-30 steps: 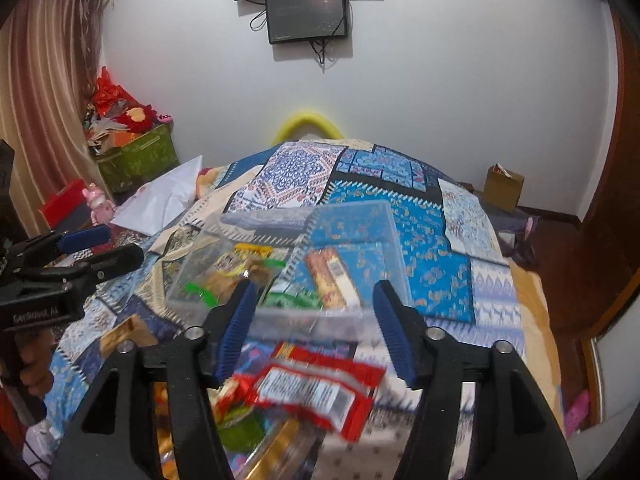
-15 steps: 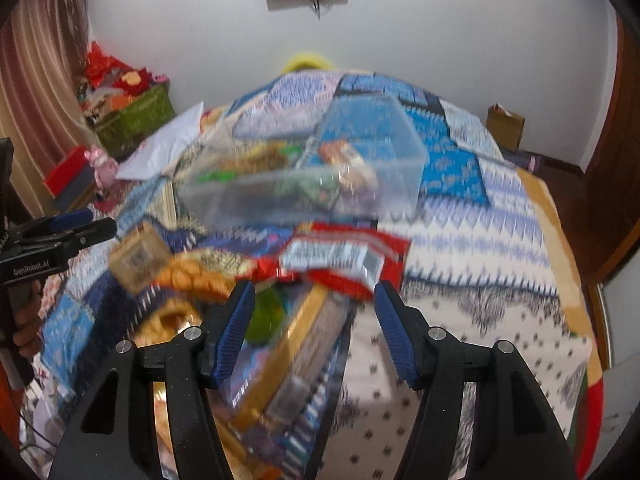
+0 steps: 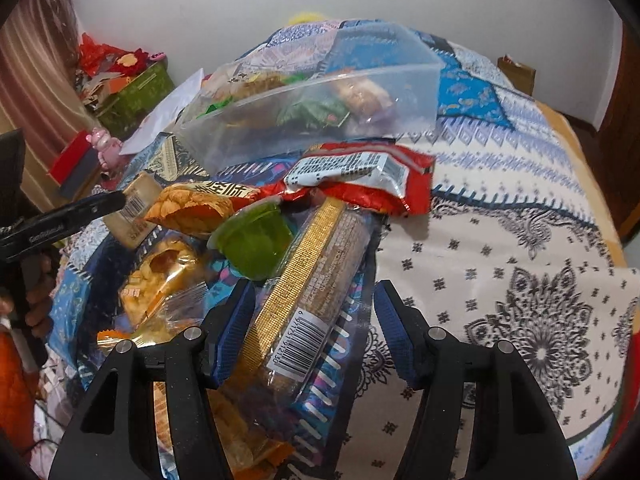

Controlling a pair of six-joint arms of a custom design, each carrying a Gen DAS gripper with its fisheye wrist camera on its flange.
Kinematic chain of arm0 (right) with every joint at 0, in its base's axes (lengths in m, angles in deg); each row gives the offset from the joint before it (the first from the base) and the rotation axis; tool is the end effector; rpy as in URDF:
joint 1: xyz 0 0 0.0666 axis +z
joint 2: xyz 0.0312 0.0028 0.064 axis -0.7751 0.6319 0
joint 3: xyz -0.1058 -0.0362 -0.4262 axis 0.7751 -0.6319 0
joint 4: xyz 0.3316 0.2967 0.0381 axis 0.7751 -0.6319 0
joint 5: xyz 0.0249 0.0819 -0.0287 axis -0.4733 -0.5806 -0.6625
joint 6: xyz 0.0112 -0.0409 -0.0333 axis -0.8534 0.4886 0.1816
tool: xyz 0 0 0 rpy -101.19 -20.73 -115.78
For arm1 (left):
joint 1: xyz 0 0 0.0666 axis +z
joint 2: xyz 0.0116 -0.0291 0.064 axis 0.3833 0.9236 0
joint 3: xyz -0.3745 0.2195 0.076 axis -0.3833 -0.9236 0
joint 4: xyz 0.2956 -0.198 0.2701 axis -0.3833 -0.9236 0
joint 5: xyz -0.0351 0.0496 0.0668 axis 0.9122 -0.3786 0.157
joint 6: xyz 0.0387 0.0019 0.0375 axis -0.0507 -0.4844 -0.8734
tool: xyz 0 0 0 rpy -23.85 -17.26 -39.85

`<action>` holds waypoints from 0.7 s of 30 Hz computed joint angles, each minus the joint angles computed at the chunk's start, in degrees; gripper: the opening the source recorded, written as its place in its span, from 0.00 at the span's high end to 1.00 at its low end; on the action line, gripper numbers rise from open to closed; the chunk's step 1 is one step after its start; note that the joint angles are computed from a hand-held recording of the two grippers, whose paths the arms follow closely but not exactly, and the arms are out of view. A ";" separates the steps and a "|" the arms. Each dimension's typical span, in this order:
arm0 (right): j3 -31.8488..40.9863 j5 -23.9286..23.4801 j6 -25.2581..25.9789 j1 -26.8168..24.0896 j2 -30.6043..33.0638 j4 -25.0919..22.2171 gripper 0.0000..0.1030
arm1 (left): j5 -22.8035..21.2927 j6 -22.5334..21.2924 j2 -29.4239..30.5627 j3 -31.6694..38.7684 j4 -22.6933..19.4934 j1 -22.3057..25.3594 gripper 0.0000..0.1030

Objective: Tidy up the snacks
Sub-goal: 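Grasp the square cake with left tool while right tool grasps gold-striped roll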

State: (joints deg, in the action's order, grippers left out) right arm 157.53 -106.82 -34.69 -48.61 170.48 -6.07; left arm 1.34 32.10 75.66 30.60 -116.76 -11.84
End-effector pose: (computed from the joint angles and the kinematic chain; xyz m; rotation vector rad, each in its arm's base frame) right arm 0.5206 0.0379 0.4086 -0.8262 2.4525 0.5758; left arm 0.4007 -0.2555 0.4156 -0.4964 2.4417 0.0232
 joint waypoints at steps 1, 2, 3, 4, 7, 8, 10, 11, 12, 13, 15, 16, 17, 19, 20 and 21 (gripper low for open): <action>0.10 -0.24 0.15 -0.13 0.24 -0.24 0.44 | -0.13 -0.28 0.36 0.18 -0.30 0.23 0.42; 0.30 -0.53 0.20 -0.23 0.53 -0.64 0.44 | -0.15 -0.44 0.85 0.38 -0.68 0.46 0.42; 0.62 -1.01 0.20 -0.34 0.94 -1.26 0.44 | 0.47 -0.71 1.32 0.39 -0.54 0.88 0.42; 0.88 -1.25 0.12 -0.30 1.23 -1.68 0.44 | 1.03 -0.70 1.59 0.33 -0.51 1.22 0.42; 1.34 -1.21 0.18 -0.04 1.88 -2.15 0.44 | 2.26 -0.66 2.48 0.22 -0.54 1.98 0.42; 1.41 -1.05 0.09 0.13 2.03 -2.10 0.44 | 2.49 -0.79 2.62 0.09 -0.22 2.09 0.42; 1.48 -0.73 -0.06 0.60 2.29 -1.83 0.46 | 3.00 -1.12 2.78 -0.07 0.51 2.16 0.42; 1.46 -0.76 -0.07 0.74 2.34 -1.74 0.47 | 3.23 -1.26 2.93 -0.13 0.73 2.17 0.42; 1.53 -0.92 -0.16 0.81 2.45 -1.66 0.49 | 3.62 -1.35 3.04 -0.20 1.01 2.21 0.43; 1.48 -1.00 -0.31 0.81 2.44 -1.51 0.51 | 4.89 -1.40 3.16 -0.41 1.53 2.34 0.46; 1.60 -1.31 -0.51 0.68 2.57 -1.43 0.53 | 6.73 -1.48 3.47 -0.64 2.07 2.34 0.53; 1.43 -1.58 -0.70 0.42 2.46 -1.28 0.55 | 7.55 -1.58 3.59 -0.82 2.48 2.19 0.61; 1.54 -1.74 -0.93 0.29 2.49 -1.30 0.56 | 7.24 -1.44 3.67 -0.78 2.49 1.86 0.64; 1.78 -2.21 -1.31 -0.06 2.58 -1.61 0.60 | 5.37 -0.81 3.80 -0.41 1.75 0.91 0.64; 1.84 -2.40 -1.33 -0.26 2.54 -1.71 0.61 | 5.11 -0.70 3.67 -0.41 1.83 0.58 0.64; 1.83 -2.39 -1.08 -0.49 2.43 -1.81 0.63 | 4.93 -0.52 3.56 -0.35 1.84 0.22 0.64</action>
State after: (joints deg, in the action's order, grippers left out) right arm 159.36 -109.21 -35.77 -49.10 172.90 -7.88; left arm 6.27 31.58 79.21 30.25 -114.93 -11.62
